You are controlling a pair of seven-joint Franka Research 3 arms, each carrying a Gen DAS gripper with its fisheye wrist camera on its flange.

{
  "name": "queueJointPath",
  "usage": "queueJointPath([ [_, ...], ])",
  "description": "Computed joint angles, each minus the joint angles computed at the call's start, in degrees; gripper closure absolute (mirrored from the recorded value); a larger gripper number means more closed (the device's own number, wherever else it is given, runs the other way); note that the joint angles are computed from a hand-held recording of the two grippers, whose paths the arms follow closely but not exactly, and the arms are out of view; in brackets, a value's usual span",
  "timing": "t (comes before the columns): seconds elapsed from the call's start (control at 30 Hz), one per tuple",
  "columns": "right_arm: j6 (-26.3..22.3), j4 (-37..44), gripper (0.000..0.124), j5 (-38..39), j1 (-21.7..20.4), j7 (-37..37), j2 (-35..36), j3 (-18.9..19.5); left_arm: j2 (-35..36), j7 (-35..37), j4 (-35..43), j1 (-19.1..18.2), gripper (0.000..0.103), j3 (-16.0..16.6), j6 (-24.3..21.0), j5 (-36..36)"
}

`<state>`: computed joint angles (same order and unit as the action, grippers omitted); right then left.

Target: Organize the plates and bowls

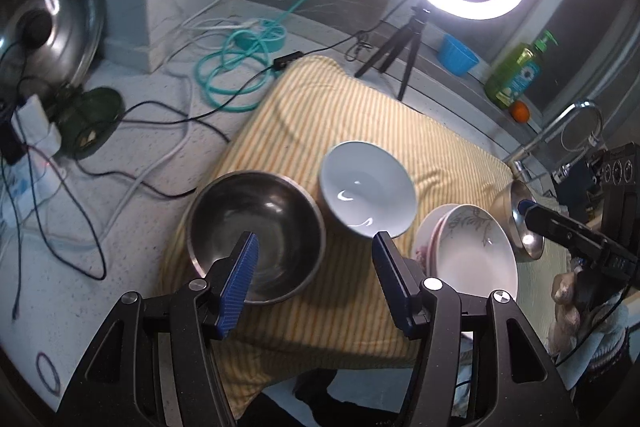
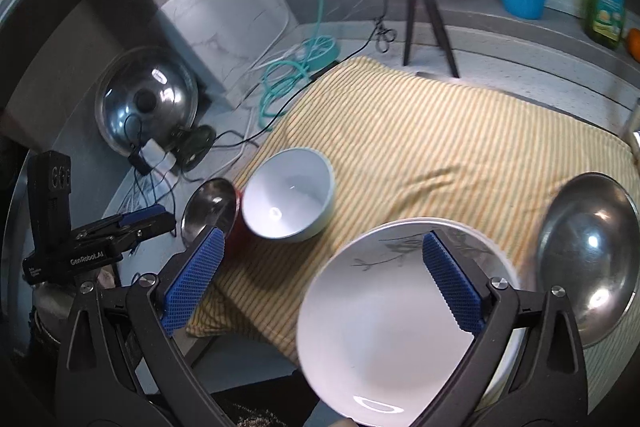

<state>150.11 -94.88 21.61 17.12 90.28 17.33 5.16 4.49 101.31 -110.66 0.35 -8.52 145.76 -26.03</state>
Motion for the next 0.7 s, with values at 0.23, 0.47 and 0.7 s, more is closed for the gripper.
queueJointPath([
  [0.23, -4.6, 5.5, 0.023, 2.4, 0.7, -2.1, 4.4, 2.0, -1.2, -0.3, -2.5, 1.9, 0.045, 1.5, -0.1, -3.8],
  [0.47, -7.9, 11.2, 0.034, 4.0, 1.6, -2.8, 8.9, 2.9, -0.6, -0.6, -3.0, 3.1, 0.045, 2.1, -0.1, -4.7],
  [0.7, -12.6, 18.0, 0.050, 5.3, 2.0, -4.1, 13.9, 3.9, 1.3, 0.9, -2.3, 4.3, 0.047, 1.7, -0.2, -7.2],
])
